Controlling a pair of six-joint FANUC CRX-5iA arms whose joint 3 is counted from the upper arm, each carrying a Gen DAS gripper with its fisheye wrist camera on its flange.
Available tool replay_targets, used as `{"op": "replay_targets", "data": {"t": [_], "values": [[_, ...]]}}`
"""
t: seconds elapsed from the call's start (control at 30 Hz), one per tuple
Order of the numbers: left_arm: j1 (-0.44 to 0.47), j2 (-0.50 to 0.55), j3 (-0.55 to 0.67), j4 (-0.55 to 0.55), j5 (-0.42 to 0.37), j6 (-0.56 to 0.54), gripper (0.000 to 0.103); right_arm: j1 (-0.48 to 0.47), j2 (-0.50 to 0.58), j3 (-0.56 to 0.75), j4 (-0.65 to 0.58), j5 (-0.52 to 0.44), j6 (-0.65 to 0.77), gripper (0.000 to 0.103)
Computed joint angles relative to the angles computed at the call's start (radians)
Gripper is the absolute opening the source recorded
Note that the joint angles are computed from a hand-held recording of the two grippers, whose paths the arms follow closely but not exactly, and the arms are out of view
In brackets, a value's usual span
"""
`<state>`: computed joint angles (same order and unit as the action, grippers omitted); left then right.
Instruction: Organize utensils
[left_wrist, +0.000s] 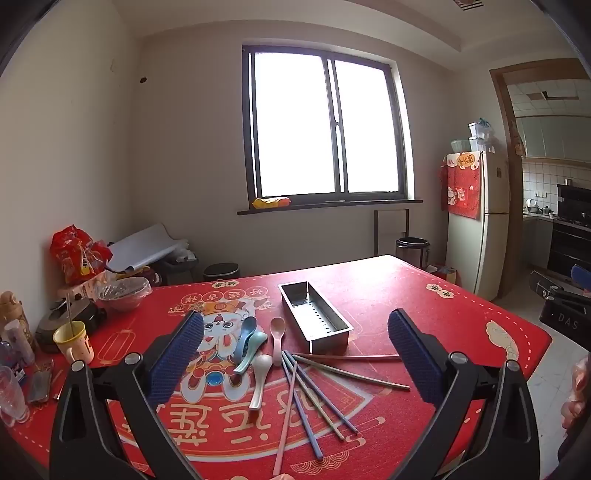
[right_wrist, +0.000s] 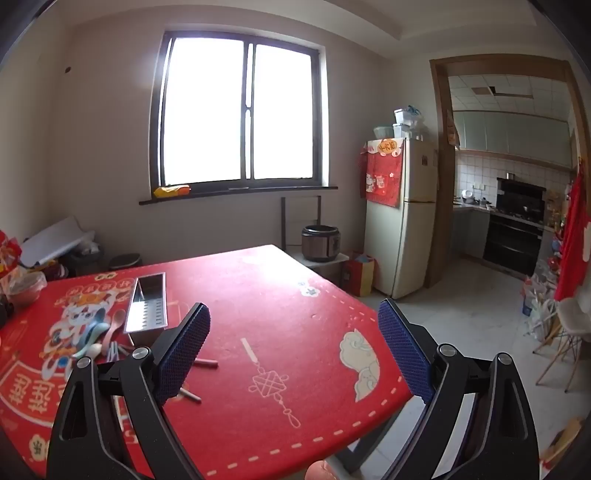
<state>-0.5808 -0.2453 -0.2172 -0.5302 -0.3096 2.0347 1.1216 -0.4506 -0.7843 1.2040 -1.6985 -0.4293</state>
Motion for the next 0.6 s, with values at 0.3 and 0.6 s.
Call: {"op": "replay_targets", "data": {"t": [0.3,0.6], "values": [[-0.008,0.01,0.014,-0.032,-0.009,0.034,0.098,0.004,0.006,0.005,-0.003,-0.002,0.008,0.089],[0.013,-0.011,-0.008,0.018,0.009,-0.019,0.098,0.0,0.006,0.008,-0.007,0.004,0.013,0.089]]}}
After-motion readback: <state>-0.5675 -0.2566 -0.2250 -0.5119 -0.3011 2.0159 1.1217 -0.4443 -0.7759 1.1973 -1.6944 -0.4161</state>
